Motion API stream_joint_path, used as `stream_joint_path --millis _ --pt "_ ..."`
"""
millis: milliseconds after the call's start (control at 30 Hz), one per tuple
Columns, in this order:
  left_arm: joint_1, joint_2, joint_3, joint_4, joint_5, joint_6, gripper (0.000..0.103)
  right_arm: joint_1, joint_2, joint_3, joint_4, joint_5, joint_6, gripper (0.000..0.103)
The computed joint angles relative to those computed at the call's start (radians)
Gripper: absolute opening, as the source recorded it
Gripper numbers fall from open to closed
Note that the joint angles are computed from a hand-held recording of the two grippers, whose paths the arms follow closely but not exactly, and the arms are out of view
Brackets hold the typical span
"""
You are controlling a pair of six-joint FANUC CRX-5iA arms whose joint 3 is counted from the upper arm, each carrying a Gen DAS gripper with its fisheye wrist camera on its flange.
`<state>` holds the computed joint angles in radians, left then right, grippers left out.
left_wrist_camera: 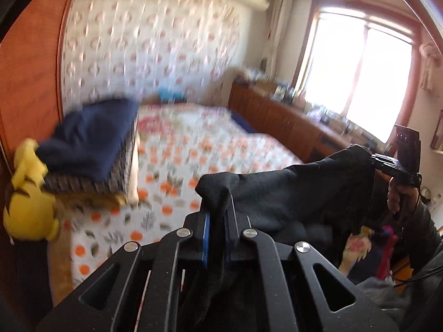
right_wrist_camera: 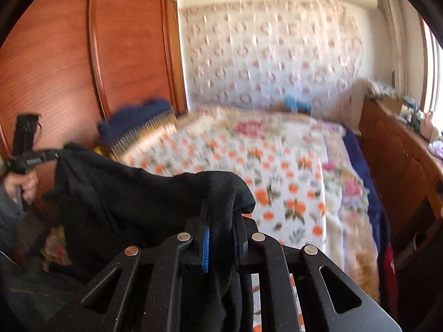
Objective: Fold small clothes
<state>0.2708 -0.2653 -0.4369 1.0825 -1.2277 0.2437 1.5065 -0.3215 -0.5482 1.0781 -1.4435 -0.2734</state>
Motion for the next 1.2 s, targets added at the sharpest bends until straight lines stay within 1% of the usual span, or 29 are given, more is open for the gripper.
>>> stream_joint_path --millis 67,133,200,267,367,400,467,500,567,600,633,667,700,733,767,800,833,867,900,933,967,1000,1033,1100,1133,1200 --pt "0.014 -0.015 0.021 0.043 -0.017 -0.015 0.009 0.055 0.011 0.043 0.05 -0.088 0.034 0.012" --pt "0.013 -0.022 0.054 0.075 -0.017 -0.027 0.009 0.099 0.013 0.088 0.099 -0.152 0.09 0.012" --pt "-0.006 -0.024 0.087 0.097 0.015 -0.036 0.009 0.124 0.027 0.135 0.142 -0.208 0.152 0.012" --pt "-0.027 -0.008 0.136 0.117 0.038 -0.036 0.009 0.131 0.049 0.192 0.184 -0.261 0.245 0.012" --pt "-0.071 0.034 0.221 0.146 0.093 -0.024 0.009 0.111 0.052 0.247 0.247 -0.277 0.341 0.012" --pt "-0.093 0.053 0.253 0.147 0.121 -0.017 0.009 0.095 0.051 0.259 0.264 -0.268 0.37 0.012" --pt "-0.152 0.119 0.339 0.115 0.203 0.01 0.009 0.034 0.052 0.286 0.28 -0.246 0.436 0.012" --pt "-0.167 0.147 0.367 0.1 0.224 0.027 0.009 -0.008 0.049 0.291 0.276 -0.214 0.462 0.012" --pt "-0.217 0.236 0.455 0.013 0.291 0.091 0.009 -0.123 0.043 0.289 0.24 -0.128 0.492 0.012" --pt "-0.249 0.291 0.495 -0.043 0.331 0.122 0.009 -0.189 0.045 0.281 0.218 -0.068 0.504 0.012" --pt "-0.268 0.333 0.526 -0.082 0.349 0.145 0.009 -0.253 0.061 0.277 0.198 -0.017 0.51 0.012" --pt "-0.292 0.397 0.575 -0.151 0.37 0.19 0.009 -0.315 0.071 0.264 0.176 0.033 0.507 0.012" --pt "-0.306 0.426 0.586 -0.183 0.385 0.208 0.009 -0.387 0.091 0.258 0.142 0.096 0.499 0.012" --pt "-0.326 0.487 0.629 -0.237 0.398 0.246 0.009 -0.448 0.112 0.255 0.108 0.145 0.489 0.012" --pt "-0.341 0.538 0.679 -0.312 0.391 0.298 0.015 -0.508 0.136 0.251 0.077 0.195 0.477 0.013" --pt "-0.354 0.588 0.736 -0.406 0.382 0.367 0.025 -0.573 0.173 0.247 0.035 0.232 0.467 0.022" --pt "-0.364 0.638 0.785 -0.479 0.372 0.428 0.029 -0.615 0.228 0.279 -0.014 0.223 0.468 0.03" --pt "-0.366 0.663 0.803 -0.504 0.364 0.454 0.033 -0.648 0.27 0.292 -0.046 0.206 0.447 0.03" --pt "-0.364 0.689 0.814 -0.508 0.352 0.466 0.04 -0.674 0.288 0.288 -0.063 0.219 0.413 0.032" --pt "-0.359 0.702 0.806 -0.496 0.348 0.452 0.043 -0.697 0.286 0.269 -0.084 0.263 0.371 0.037" --pt "-0.361 0.695 0.792 -0.502 0.354 0.449 0.044 -0.714 0.279 0.249 -0.102 0.308 0.344 0.04" --pt "-0.362 0.685 0.771 -0.509 0.369 0.439 0.044 -0.724 0.273 0.23 -0.106 0.34 0.327 0.047" --pt "-0.36 0.678 0.758 -0.519 0.369 0.437 0.044 -0.736 0.27 0.217 -0.108 0.364 0.33 0.049" --pt "-0.351 0.662 0.734 -0.514 0.346 0.432 0.045 -0.752 0.27 0.208 -0.121 0.388 0.366 0.049" --pt "-0.351 0.652 0.726 -0.508 0.339 0.423 0.045 -0.787 0.263 0.219 -0.14 0.41 0.413 0.049" --pt "-0.349 0.623 0.691 -0.505 0.342 0.407 0.045 -0.784 0.248 0.221 -0.162 0.417 0.436 0.049"
